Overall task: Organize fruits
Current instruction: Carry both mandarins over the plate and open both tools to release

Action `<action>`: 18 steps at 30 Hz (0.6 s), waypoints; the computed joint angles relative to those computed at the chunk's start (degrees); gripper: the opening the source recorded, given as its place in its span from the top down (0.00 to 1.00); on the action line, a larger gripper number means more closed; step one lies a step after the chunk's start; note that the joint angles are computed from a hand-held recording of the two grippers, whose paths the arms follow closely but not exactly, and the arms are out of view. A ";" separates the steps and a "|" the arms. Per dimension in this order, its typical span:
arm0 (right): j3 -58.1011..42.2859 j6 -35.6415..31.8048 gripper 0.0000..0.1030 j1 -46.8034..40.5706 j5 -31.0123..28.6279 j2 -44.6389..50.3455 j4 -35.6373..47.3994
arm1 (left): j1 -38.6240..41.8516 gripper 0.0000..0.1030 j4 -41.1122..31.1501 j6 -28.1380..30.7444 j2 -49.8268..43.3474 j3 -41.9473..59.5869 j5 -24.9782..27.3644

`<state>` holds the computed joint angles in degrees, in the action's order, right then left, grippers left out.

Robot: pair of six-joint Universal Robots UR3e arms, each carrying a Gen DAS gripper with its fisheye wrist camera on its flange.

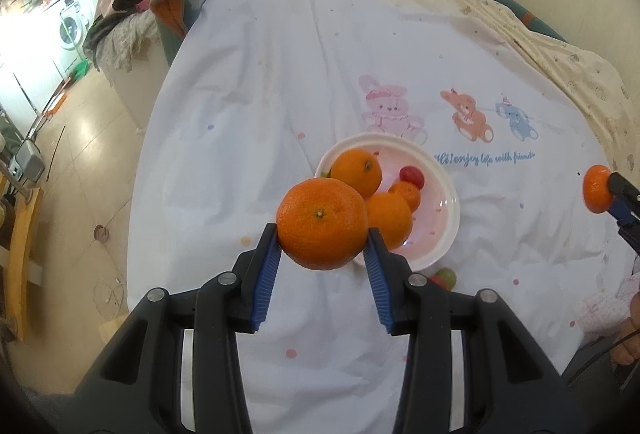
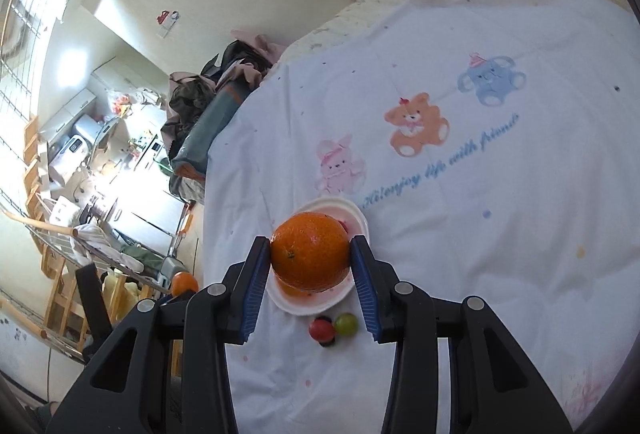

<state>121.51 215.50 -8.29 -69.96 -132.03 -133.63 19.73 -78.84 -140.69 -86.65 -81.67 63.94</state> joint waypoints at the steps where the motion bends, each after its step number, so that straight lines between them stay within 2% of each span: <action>1: -0.16 -0.04 0.58 -0.02 0.18 1.12 -1.00 | -0.51 0.63 0.00 -0.46 -0.77 1.05 0.11; 9: -2.02 -2.50 0.58 -1.16 2.53 10.98 -5.97 | -6.83 0.63 2.88 -4.53 -8.76 8.96 1.63; 18: -6.51 -6.00 0.58 -0.49 3.06 26.35 -10.27 | -15.00 0.63 5.65 -7.45 -20.30 17.71 6.26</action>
<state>115.01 209.49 -8.78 -66.90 -105.68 -143.90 4.73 -73.18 -148.14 -106.95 -63.95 70.20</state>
